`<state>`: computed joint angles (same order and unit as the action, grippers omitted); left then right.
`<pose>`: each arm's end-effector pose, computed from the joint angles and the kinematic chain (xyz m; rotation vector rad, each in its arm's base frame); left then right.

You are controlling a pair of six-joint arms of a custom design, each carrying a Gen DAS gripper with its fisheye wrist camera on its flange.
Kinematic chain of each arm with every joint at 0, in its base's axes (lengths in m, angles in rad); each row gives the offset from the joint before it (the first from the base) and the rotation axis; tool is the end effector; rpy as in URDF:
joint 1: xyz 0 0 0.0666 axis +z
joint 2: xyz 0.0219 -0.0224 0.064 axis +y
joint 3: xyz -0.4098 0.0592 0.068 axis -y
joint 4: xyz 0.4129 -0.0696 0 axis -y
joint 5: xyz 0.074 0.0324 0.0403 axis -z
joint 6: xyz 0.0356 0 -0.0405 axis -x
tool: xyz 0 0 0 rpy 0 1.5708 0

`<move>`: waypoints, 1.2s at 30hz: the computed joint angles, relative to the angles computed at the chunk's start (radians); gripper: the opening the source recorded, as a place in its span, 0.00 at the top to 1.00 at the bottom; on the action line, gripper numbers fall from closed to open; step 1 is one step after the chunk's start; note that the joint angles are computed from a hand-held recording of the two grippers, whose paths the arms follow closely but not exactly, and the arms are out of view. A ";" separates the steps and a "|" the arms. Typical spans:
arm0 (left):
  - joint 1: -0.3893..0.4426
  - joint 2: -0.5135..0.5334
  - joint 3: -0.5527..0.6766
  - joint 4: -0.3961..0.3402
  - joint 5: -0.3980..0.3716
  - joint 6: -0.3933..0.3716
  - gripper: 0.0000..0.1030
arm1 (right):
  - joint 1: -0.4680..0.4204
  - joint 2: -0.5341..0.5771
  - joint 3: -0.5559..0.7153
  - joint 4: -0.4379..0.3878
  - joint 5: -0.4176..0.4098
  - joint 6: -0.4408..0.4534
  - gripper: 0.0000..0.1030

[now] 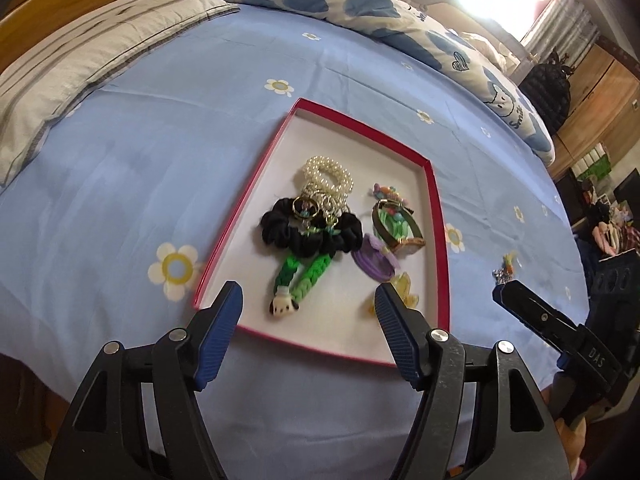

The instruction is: Organize jewelry

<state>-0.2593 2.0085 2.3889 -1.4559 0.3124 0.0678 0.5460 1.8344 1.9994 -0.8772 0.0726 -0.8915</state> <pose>0.6656 -0.1883 0.5312 0.3593 2.6344 -0.5222 0.5864 0.3528 0.5046 0.4464 2.3290 0.6499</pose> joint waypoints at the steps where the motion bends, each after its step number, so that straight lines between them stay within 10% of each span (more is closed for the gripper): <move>1: 0.000 -0.015 -0.022 0.006 -0.002 -0.002 0.33 | 0.004 -0.005 -0.008 0.002 0.005 -0.005 0.37; 21: -0.008 -0.171 -0.246 0.123 -0.104 -0.052 0.24 | 0.078 -0.027 -0.010 -0.079 0.103 0.075 0.30; 26: -0.014 -0.245 -0.336 0.247 -0.193 -0.086 0.12 | 0.115 -0.017 0.038 -0.108 0.221 0.203 0.09; 36: -0.026 -0.299 -0.430 0.347 -0.293 -0.150 0.02 | 0.132 -0.012 0.064 -0.136 0.274 0.272 0.01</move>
<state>-0.2853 1.7099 1.9593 -1.1094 0.0198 -0.0823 0.6785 1.8229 2.0630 -1.0137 0.3466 -0.6197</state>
